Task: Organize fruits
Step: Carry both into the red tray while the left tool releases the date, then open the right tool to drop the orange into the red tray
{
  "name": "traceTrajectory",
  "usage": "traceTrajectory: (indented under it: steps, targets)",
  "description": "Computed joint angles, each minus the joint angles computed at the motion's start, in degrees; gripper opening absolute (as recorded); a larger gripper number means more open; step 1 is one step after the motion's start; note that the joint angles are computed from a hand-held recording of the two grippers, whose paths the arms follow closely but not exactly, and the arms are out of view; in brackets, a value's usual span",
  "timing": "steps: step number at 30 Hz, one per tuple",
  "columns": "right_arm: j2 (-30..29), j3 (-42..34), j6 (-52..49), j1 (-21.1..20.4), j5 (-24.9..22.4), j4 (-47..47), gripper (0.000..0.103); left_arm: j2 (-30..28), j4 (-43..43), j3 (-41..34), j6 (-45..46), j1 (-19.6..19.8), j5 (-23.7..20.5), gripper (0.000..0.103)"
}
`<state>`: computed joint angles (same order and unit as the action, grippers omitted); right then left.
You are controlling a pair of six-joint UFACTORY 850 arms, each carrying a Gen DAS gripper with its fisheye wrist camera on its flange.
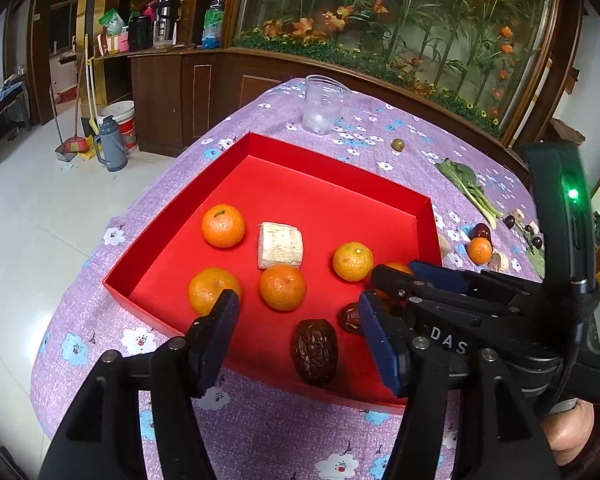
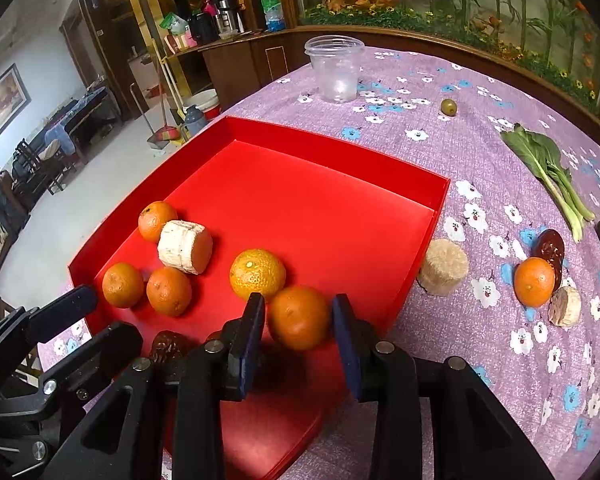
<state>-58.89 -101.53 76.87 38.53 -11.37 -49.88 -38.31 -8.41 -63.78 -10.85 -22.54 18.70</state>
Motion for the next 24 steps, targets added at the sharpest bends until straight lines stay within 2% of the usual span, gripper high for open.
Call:
traceTrajectory:
  steps: [4, 10, 16, 24]
  targets:
    - [0.87, 1.16, 6.91, 0.1, 0.27, -6.62, 0.05, 0.03, -0.44, 0.07, 0.28, -0.1, 0.06, 0.062]
    - [2.08, 3.03, 13.2, 0.04, 1.14, -12.16, 0.05, 0.55, -2.28, 0.65, 2.38, -0.42, 0.5, 0.065]
    - [3.96, 6.01, 25.04, 0.02, 2.14, -23.44, 0.05, 1.43, -5.84, 1.39, 5.73, -1.09, 0.87, 0.068]
    - [7.44, 11.54, 50.86, 0.1, 2.41, -48.6, 0.05, 2.46, -10.62, 2.22, 10.89, -2.44, 1.16, 0.069]
